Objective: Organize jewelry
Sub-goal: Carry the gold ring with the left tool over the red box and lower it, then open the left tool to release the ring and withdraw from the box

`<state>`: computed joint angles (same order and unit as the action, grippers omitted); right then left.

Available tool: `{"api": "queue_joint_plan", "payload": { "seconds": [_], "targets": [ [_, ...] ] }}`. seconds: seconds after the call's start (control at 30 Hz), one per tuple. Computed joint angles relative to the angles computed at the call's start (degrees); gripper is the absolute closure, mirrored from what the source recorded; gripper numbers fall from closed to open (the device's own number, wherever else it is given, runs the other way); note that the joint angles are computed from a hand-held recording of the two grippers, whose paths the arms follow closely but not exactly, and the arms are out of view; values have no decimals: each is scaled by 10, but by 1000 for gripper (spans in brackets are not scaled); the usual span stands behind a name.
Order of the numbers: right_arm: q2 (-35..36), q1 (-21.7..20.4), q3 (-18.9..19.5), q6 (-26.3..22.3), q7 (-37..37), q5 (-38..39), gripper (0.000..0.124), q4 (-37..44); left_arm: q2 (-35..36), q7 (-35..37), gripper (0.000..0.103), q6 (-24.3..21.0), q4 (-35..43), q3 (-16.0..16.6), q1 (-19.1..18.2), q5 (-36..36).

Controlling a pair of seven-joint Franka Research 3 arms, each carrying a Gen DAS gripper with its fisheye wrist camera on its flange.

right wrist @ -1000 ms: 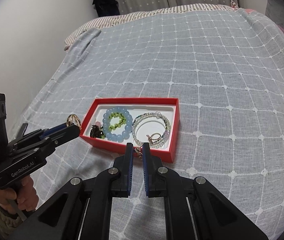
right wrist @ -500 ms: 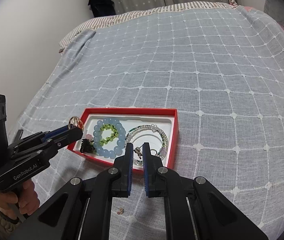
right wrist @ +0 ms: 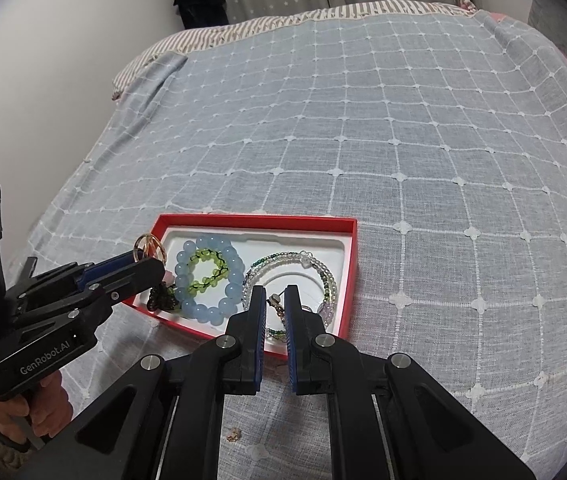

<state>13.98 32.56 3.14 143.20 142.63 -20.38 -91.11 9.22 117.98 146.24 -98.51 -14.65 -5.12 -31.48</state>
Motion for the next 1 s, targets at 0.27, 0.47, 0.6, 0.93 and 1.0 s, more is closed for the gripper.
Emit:
{"api": "queue_joint_plan", "payload": {
  "seconds": [0.27, 0.47, 0.6, 0.93, 1.0],
  "targets": [
    [-2, 0, -2, 4, 11, -5, 114, -5, 4, -1, 80, -5, 4, -1, 0, 9],
    [0, 2, -2, 2, 14, -8, 114, -2, 5, -5, 80, -2, 2, -1, -1, 15],
    [-3, 2, -3, 6, 21, -13, 114, -6, 6, -5, 80, -2, 3, -1, 0, 16],
    [-4, 3, -2, 6, 24, -18, 114, -6, 3, 6, 75, 2, -1, -3, 1, 7],
    [-5, 3, -2, 7, 27, -21, 113, -7, 1, 8, 75, 4, -2, -3, 2, 3]
  ]
}}
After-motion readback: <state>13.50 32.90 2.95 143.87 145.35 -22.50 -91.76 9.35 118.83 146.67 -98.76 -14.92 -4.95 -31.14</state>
